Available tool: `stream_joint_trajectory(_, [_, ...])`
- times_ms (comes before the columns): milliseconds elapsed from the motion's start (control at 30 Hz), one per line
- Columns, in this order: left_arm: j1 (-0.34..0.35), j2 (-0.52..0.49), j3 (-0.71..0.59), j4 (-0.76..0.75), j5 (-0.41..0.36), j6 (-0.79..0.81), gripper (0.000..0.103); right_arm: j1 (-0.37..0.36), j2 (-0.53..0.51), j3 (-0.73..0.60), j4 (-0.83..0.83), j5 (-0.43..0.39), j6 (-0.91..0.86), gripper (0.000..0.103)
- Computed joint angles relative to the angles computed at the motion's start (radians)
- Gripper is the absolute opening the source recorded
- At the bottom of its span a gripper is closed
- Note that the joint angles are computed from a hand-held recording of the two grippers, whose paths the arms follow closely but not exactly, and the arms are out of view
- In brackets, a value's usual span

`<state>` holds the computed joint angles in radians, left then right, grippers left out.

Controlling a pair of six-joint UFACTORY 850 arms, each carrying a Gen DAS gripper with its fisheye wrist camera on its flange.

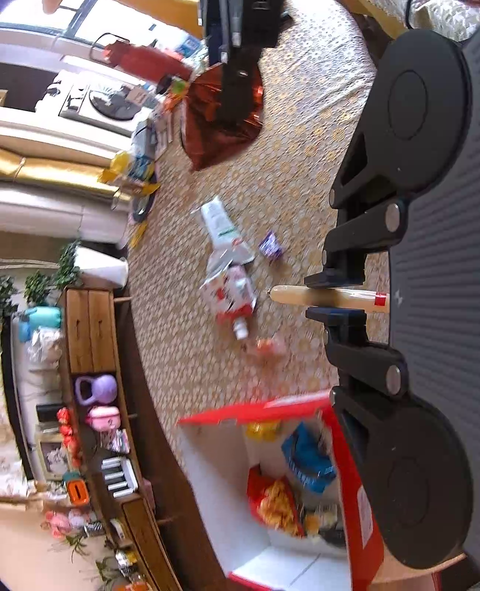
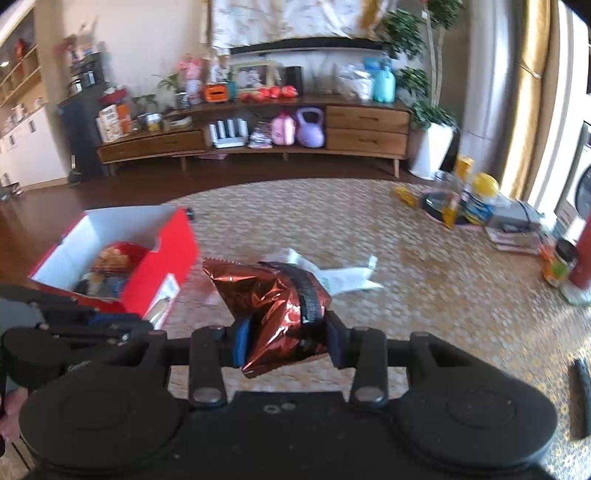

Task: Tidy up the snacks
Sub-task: 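Carry the red foil bag and wooden stick over the shoebox with both tools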

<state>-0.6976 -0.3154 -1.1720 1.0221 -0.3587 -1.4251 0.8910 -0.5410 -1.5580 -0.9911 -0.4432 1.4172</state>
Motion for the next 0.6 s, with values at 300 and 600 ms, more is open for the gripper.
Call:
stream_joint_trajectory(300, [0.054, 0.098, 0.066, 0.028, -0.042, -0.019, 0.01, 0.05, -0.111, -0.204, 0.107, -0.022, -0.16, 0.039])
stream_joint_trajectory(600, [0.135, 0.176, 0.117, 0.011, -0.081, 0.022, 0.01, 0.088, -0.277, -0.483, 0.27, -0.072, -0.388, 0.039])
